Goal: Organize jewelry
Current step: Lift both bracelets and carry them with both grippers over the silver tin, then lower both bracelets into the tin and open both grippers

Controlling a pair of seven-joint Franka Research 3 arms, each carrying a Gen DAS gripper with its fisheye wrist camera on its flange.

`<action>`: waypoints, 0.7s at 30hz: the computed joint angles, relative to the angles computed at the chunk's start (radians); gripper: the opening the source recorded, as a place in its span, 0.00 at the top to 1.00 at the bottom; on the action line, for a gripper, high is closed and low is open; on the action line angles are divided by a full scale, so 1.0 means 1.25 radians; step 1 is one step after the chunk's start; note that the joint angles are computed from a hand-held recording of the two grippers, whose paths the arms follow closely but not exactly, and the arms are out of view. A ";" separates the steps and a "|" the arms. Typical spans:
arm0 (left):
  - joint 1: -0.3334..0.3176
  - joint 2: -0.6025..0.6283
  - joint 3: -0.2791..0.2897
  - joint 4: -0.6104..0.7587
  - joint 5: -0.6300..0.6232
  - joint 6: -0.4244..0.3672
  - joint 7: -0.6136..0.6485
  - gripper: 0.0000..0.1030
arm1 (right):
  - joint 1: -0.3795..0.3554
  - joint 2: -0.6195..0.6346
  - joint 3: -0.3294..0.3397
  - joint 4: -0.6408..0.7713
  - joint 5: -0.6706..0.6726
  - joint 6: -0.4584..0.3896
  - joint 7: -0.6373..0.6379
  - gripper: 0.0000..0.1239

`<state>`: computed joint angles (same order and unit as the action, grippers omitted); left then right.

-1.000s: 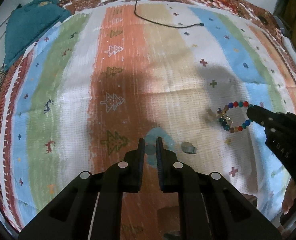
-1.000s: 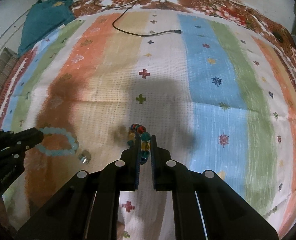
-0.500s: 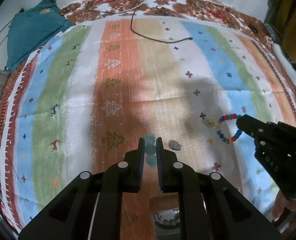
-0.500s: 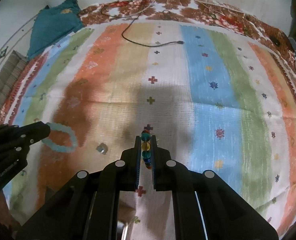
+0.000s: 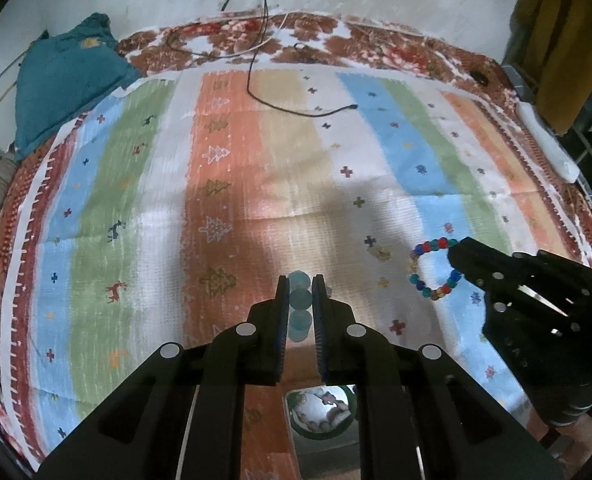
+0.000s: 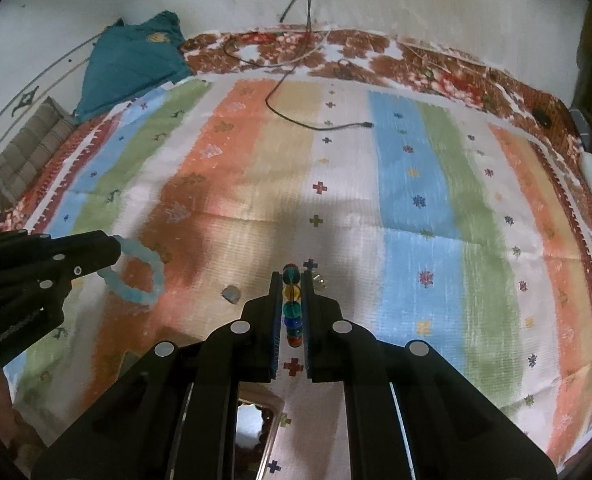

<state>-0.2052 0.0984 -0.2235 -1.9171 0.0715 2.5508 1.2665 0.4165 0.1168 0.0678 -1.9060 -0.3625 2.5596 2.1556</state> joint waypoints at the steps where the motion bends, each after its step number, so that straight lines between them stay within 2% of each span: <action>1: 0.000 -0.007 -0.001 -0.006 0.000 0.005 0.000 0.89 | 0.002 -0.003 0.000 -0.002 -0.005 0.001 0.004 0.92; 10: -0.007 -0.055 -0.001 -0.056 -0.010 0.036 0.009 0.89 | -0.001 -0.056 0.017 -0.060 -0.035 0.037 0.035 0.92; 17: -0.016 -0.086 0.000 -0.093 -0.013 0.060 0.011 0.89 | -0.006 -0.092 0.038 -0.094 -0.098 0.036 0.070 0.92; 21: -0.021 -0.105 0.001 -0.115 -0.026 0.074 0.020 0.89 | -0.013 -0.111 0.049 -0.115 -0.096 0.047 0.070 0.92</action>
